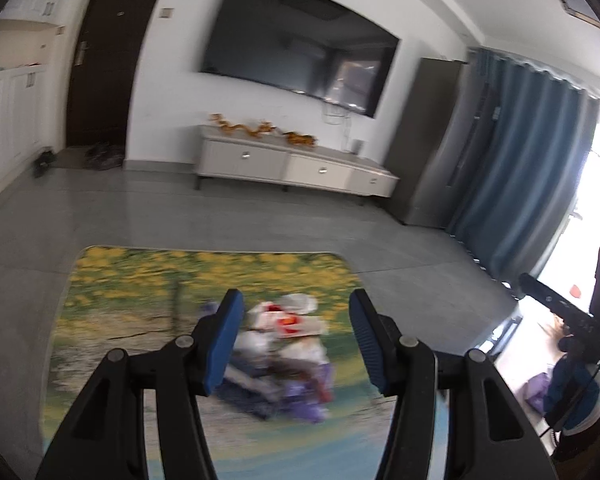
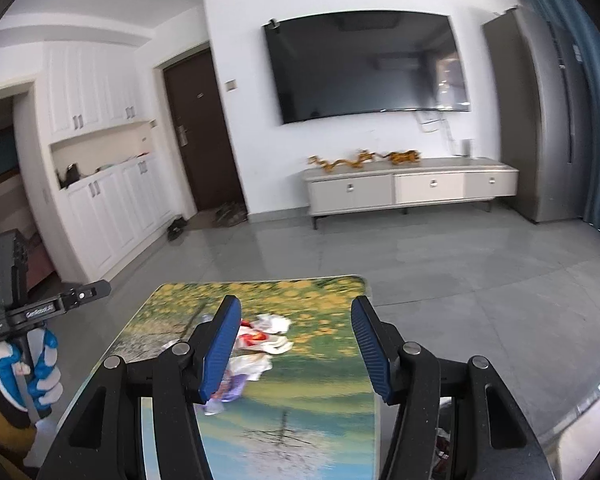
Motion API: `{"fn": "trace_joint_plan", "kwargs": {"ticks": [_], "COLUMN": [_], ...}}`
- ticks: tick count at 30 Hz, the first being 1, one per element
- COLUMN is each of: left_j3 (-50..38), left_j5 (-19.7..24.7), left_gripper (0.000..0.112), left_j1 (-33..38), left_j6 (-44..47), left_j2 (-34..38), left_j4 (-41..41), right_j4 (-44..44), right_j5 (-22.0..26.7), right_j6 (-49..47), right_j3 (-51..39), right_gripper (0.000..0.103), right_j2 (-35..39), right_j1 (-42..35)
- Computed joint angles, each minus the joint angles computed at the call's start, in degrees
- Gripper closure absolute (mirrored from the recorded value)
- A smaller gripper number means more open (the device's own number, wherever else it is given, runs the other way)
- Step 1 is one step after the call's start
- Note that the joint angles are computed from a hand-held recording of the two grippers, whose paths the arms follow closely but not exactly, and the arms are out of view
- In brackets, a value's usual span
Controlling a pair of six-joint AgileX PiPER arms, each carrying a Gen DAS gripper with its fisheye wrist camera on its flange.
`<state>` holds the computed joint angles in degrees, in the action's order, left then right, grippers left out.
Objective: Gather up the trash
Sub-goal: 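Move both open tools back over the table, then grasp a clear plastic wrapper with the right tool while the left tool grasps a clear bag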
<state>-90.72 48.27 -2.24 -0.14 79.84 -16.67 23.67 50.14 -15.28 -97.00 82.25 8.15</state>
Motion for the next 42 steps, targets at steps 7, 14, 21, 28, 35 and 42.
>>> {"fn": "trace_joint_plan", "kwargs": {"ticks": [7, 14, 21, 28, 35, 42], "left_j3": [1.75, 1.49, 0.07, -1.27, -6.54, -15.70], "left_j5": [0.70, 1.97, 2.73, 4.85, 5.05, 9.45], "left_gripper": [0.059, 0.059, 0.059, 0.059, 0.059, 0.059], "left_j1": [6.86, 5.64, 4.28, 3.98, 4.28, 4.91], "left_j6": [5.48, 6.43, 9.48, 11.28, 8.40, 2.36], "left_j2": [3.30, 9.41, 15.09, 19.93, 24.71, 31.82], "left_j4": [-5.29, -7.35, -11.23, -14.69, -10.81, -7.74], "right_j4": [2.34, 6.31, 10.45, 12.08, 11.12, 9.46], "right_j5": [-0.32, 1.07, 2.93, 2.96, 4.01, 4.76], "right_j6": [-3.21, -7.23, -11.18, -12.94, -12.70, -11.18], "right_j3": [-0.04, 0.42, -0.40, 0.64, -1.29, -3.96], "right_gripper": [0.048, 0.050, 0.057, 0.058, 0.062, 0.069], "right_j2": [5.36, 11.12, 17.66, 21.21, 24.90, 28.62], "right_j1": [4.95, 7.15, 7.76, 9.58, 11.37, 12.45]}}
